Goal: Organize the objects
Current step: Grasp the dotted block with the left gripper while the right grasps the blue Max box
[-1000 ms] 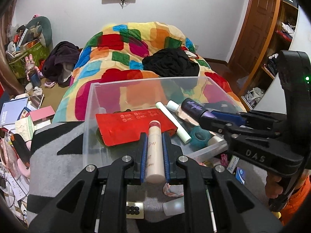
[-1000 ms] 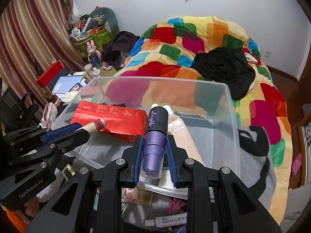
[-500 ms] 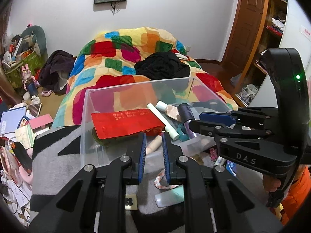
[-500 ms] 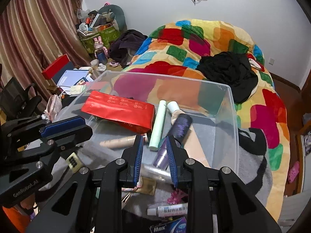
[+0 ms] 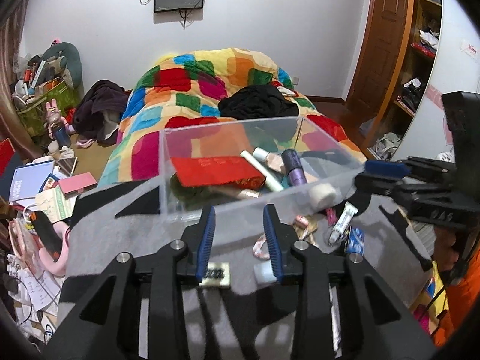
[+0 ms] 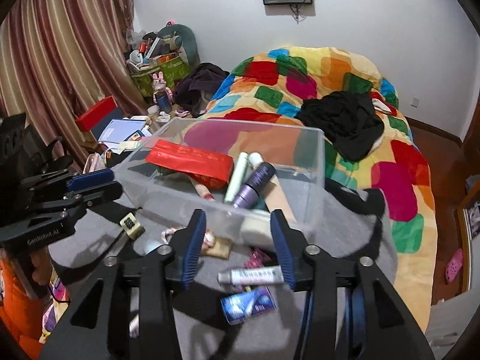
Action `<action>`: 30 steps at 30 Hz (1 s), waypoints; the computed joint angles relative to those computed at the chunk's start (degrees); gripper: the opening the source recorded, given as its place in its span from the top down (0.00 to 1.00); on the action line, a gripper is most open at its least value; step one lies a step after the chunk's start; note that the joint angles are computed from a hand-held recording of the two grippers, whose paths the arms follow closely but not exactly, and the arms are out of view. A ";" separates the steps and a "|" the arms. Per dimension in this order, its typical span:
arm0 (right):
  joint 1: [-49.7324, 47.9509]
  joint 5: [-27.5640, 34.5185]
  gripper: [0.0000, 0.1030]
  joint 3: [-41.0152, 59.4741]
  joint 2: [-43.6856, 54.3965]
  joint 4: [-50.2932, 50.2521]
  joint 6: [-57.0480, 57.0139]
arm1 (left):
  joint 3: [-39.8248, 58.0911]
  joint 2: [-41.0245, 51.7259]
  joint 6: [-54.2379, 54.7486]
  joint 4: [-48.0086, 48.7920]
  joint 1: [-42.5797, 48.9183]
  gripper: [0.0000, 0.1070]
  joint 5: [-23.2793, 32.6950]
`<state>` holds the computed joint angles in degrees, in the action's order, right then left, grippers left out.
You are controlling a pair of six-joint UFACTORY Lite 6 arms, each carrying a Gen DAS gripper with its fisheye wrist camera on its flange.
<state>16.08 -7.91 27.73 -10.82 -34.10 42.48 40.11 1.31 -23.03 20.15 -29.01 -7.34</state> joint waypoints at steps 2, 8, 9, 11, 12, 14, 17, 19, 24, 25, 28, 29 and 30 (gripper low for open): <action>-1.30 -0.38 0.54 -2.69 -2.25 -5.19 4.58 | -1.78 -1.28 3.59 -3.18 0.36 0.61 -0.15; -3.22 -1.32 0.52 -7.85 -3.62 -13.61 10.88 | -5.39 -2.12 3.67 -2.97 1.73 0.54 -0.36; -3.08 -1.14 0.52 -8.42 -3.52 -13.11 10.17 | -5.86 -2.07 3.58 -2.88 1.84 0.54 -0.35; -2.78 -1.20 0.50 -9.53 -2.95 -11.99 8.66 | -6.23 -1.13 2.47 -1.55 2.34 0.52 -0.40; -2.97 -1.59 0.50 -9.99 -2.61 -12.38 8.66 | -6.33 -0.68 1.53 -0.55 2.54 0.51 -0.44; -2.57 -2.02 0.44 -10.95 -2.13 -11.00 6.96 | -6.42 0.76 2.47 -1.55 2.69 0.51 -0.69; -1.79 -3.17 0.38 -11.91 -0.68 -5.09 0.60 | -5.97 3.69 3.50 -2.61 3.10 0.50 -1.26; -1.14 -4.17 0.38 -11.74 1.54 -0.86 -3.67 | -5.52 5.52 3.78 -2.80 3.50 0.50 -1.64; -1.36 -6.35 0.38 -8.82 9.23 4.05 -8.98 | -2.78 10.50 2.61 -1.63 4.00 0.50 -1.79; -1.30 -6.69 0.38 -8.32 10.48 6.11 -10.84 | -2.07 11.43 3.36 -2.29 4.08 0.51 -1.71; -1.11 -7.69 0.38 -7.52 12.41 11.39 -15.95 | -0.59 13.38 7.20 -6.53 3.77 0.51 -1.49; -1.02 -7.64 0.41 -7.28 12.70 11.68 -16.43 | -0.40 13.61 8.58 -7.93 3.67 0.51 -1.41; -0.71 -7.91 0.45 -7.49 12.54 13.82 -18.54 | -0.49 13.56 8.93 -8.27 3.58 0.56 -1.58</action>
